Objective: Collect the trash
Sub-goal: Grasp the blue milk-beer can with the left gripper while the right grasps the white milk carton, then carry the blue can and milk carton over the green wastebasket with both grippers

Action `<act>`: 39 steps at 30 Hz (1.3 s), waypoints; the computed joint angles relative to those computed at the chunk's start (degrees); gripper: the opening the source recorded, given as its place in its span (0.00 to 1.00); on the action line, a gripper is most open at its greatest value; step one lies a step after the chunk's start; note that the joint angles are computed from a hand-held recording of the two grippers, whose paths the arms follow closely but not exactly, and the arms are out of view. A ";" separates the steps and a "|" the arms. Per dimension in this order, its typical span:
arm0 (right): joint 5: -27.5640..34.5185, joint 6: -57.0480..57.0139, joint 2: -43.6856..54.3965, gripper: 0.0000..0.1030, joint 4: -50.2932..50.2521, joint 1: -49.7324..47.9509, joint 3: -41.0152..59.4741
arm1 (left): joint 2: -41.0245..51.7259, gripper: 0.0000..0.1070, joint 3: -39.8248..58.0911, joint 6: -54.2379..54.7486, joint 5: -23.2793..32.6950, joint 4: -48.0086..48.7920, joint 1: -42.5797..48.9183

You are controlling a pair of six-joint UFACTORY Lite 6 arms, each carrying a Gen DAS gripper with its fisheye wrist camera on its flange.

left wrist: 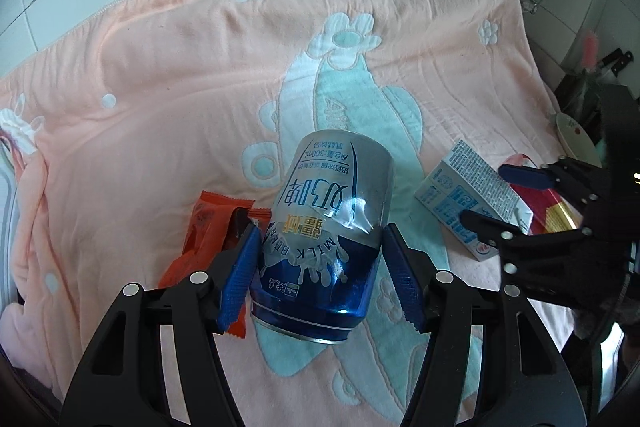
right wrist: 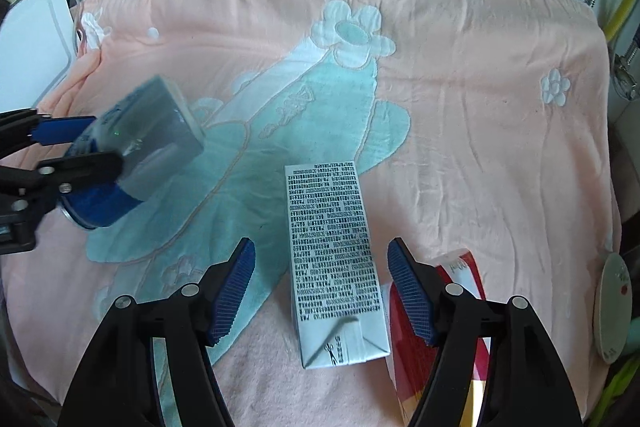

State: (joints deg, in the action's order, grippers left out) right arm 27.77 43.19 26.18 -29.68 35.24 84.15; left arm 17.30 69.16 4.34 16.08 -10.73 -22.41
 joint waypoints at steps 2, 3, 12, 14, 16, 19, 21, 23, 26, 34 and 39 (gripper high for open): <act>0.15 -1.51 1.14 0.56 1.72 -0.20 1.15 | -1.34 0.57 -1.58 1.16 -0.38 -1.13 0.44; 0.42 -1.93 1.65 0.55 2.24 -0.20 1.65 | -2.23 0.57 -2.60 2.08 -0.48 -1.99 0.71; -0.45 2.19 -6.36 0.41 0.20 2.69 -5.53 | -8.75 0.56 -9.15 3.18 -0.53 -3.66 1.09; -0.65 6.56 -10.30 0.41 -2.41 4.32 -9.51 | -11.44 0.56 -11.22 2.83 -0.16 -3.64 0.66; -0.76 11.20 -15.64 0.41 -5.55 6.57 -14.77 | -14.19 0.56 -13.14 1.89 0.64 -3.03 0.04; 0.77 17.69 -22.12 0.41 -9.72 10.36 -20.89 | -19.50 0.56 -16.41 -0.94 1.75 -0.61 -1.53; 3.02 22.70 -26.42 0.41 -13.07 13.70 -24.66 | -22.77 0.55 -18.16 -1.94 2.88 -0.32 -2.37; 5.73 26.92 -30.88 0.41 -14.93 17.50 -28.32 | -26.58 0.55 -20.27 -4.65 4.14 1.75 -3.90; 11.59 34.50 -36.22 0.41 -18.20 24.53 -32.37 | -32.39 0.55 -23.46 -11.41 5.92 7.57 -7.14; 29.65 55.50 -45.69 0.41 -20.27 48.97 -40.82 | -47.66 0.55 -32.24 -27.12 12.06 17.16 -18.80; 37.77 67.06 -45.33 0.41 -16.91 63.12 -43.08 | -54.81 0.54 -37.18 -42.45 15.73 26.19 -31.02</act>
